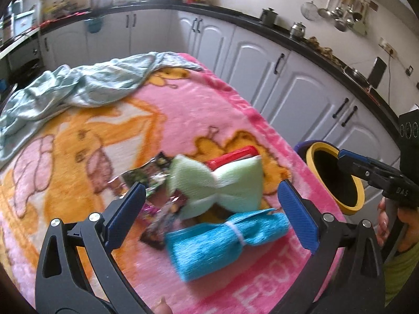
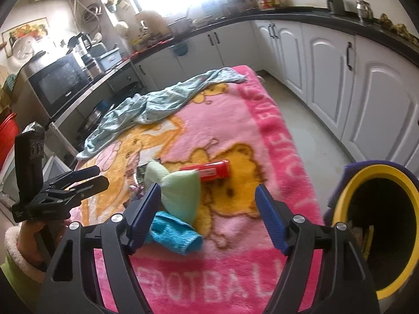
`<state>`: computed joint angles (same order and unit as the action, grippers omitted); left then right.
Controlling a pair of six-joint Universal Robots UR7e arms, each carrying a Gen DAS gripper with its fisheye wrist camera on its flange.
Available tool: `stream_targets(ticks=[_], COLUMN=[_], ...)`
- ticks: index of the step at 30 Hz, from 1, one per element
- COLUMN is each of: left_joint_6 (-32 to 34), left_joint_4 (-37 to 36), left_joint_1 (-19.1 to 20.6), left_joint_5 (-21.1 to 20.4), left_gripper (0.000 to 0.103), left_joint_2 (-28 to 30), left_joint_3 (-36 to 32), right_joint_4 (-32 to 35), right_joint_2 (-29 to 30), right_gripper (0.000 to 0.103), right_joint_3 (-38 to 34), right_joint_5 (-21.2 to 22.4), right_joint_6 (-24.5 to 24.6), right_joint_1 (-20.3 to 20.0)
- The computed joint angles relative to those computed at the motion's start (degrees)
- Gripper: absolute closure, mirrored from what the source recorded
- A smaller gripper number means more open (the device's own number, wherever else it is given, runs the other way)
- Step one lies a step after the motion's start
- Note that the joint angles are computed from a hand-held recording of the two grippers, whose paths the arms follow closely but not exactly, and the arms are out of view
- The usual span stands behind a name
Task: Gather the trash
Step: 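Move both tools back over the blanket toward the remaining trash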
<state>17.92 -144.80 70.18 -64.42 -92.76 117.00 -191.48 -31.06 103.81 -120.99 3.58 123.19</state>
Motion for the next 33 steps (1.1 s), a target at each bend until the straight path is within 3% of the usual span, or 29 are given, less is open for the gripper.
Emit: stream_targets(ticks=[17, 29, 33], left_joint_6=[0.3, 1.61, 2.01], left_joint_4=[0.56, 2.01, 4.07], left_joint_1=[4.56, 8.7, 9.74], left_joint_5=[2.42, -1.19, -2.37], left_gripper=[0.01, 0.011, 0.026], left_joint_2=[-4.41, -2.73, -1.12], left_joint_3=[0.02, -0.6, -1.36], right_joint_4=[7.68, 11.4, 12.27], right_joint_2=[5.13, 7.83, 8.51], right_gripper=[0.03, 0.03, 0.03], right_joint_3=[-7.68, -10.87, -11.58], right_joint_5=[3.94, 4.78, 4.91], right_joint_6=[-2.04, -2.36, -1.94], right_joint_1=[1.52, -0.08, -1.04])
